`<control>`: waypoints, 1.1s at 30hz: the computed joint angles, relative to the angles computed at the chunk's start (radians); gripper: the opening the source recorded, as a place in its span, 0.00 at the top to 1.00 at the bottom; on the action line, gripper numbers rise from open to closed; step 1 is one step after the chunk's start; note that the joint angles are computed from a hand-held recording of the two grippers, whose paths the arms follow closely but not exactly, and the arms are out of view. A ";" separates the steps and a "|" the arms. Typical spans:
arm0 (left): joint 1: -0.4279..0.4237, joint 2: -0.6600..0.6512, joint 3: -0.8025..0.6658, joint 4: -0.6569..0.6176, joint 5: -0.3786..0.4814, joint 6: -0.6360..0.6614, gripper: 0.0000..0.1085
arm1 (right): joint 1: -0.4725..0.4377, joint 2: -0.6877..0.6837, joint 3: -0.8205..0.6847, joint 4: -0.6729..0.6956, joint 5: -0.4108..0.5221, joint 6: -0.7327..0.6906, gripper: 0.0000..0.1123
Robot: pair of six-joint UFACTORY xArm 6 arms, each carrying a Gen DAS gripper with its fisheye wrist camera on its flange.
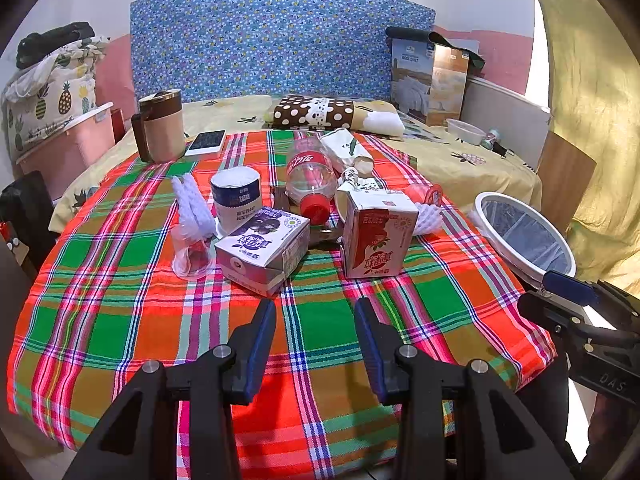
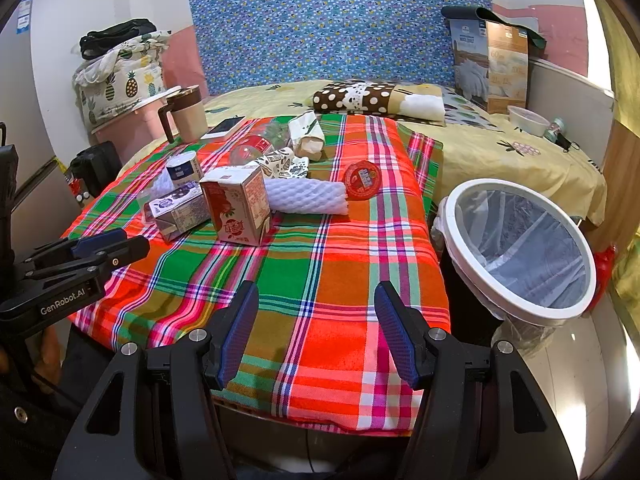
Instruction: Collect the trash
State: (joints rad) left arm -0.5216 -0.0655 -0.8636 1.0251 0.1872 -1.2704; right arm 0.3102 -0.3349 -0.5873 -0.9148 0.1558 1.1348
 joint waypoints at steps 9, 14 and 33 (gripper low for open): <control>-0.001 0.000 -0.001 0.005 0.002 -0.005 0.63 | -0.002 0.000 0.000 -0.006 -0.001 0.003 0.45; -0.001 0.001 -0.001 0.004 0.001 -0.004 0.63 | -0.001 -0.001 0.001 0.004 0.000 -0.003 0.45; 0.022 0.017 -0.007 -0.042 -0.023 0.042 0.63 | 0.002 0.042 -0.026 0.029 -0.017 -0.040 0.45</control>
